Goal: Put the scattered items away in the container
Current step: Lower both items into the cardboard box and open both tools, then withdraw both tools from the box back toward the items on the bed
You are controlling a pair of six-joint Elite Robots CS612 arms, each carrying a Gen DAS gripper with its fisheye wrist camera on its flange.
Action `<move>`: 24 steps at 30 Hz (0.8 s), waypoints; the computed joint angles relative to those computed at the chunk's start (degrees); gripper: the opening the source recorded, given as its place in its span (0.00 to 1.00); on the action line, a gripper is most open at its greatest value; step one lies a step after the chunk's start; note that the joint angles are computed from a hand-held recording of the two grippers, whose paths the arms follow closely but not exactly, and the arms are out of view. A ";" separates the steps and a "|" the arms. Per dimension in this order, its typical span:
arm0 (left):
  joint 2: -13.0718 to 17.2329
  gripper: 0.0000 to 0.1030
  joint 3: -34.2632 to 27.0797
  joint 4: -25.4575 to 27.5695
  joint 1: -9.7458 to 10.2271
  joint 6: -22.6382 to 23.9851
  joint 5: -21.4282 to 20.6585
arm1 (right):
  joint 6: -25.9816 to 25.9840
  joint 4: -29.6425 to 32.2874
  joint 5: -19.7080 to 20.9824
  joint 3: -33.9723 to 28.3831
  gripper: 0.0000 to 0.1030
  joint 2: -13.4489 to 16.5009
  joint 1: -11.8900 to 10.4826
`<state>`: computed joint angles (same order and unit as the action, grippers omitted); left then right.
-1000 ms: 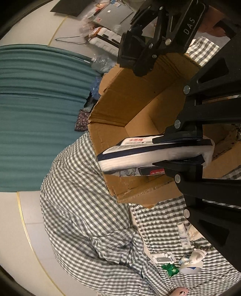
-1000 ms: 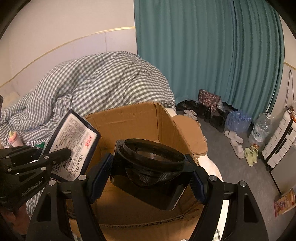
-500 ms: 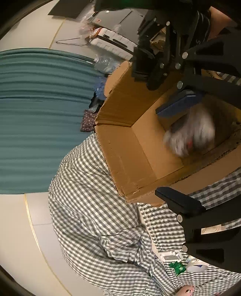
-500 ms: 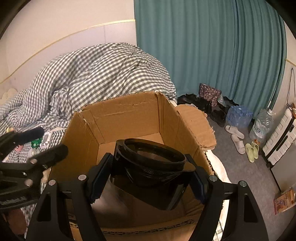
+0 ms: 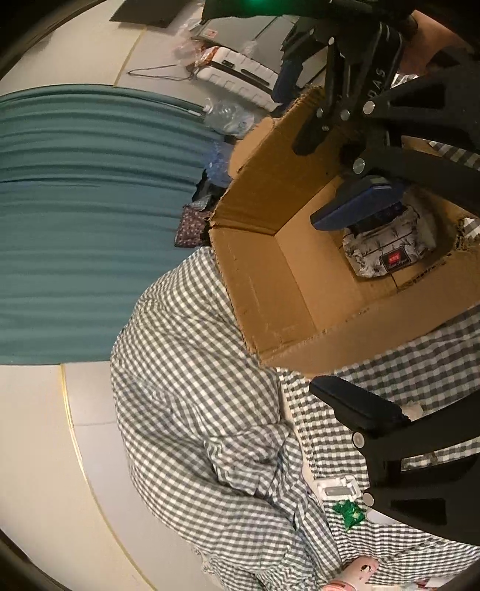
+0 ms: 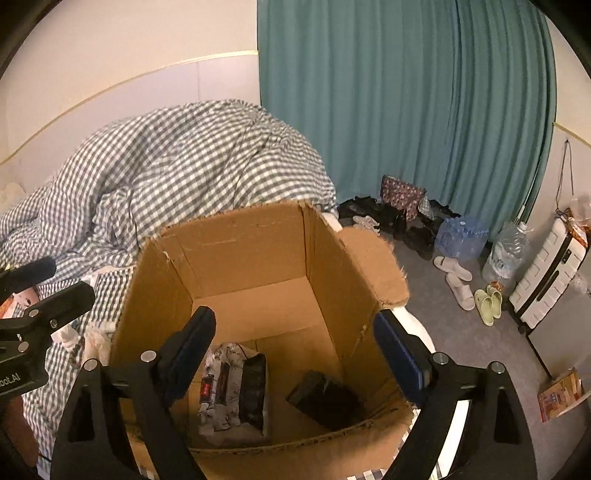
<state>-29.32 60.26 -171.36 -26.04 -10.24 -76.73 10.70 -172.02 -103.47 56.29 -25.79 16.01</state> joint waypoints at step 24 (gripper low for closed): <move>-10.52 1.00 18.15 -11.77 2.42 -7.42 8.51 | -4.05 -7.37 -1.65 1.68 1.00 -2.60 4.55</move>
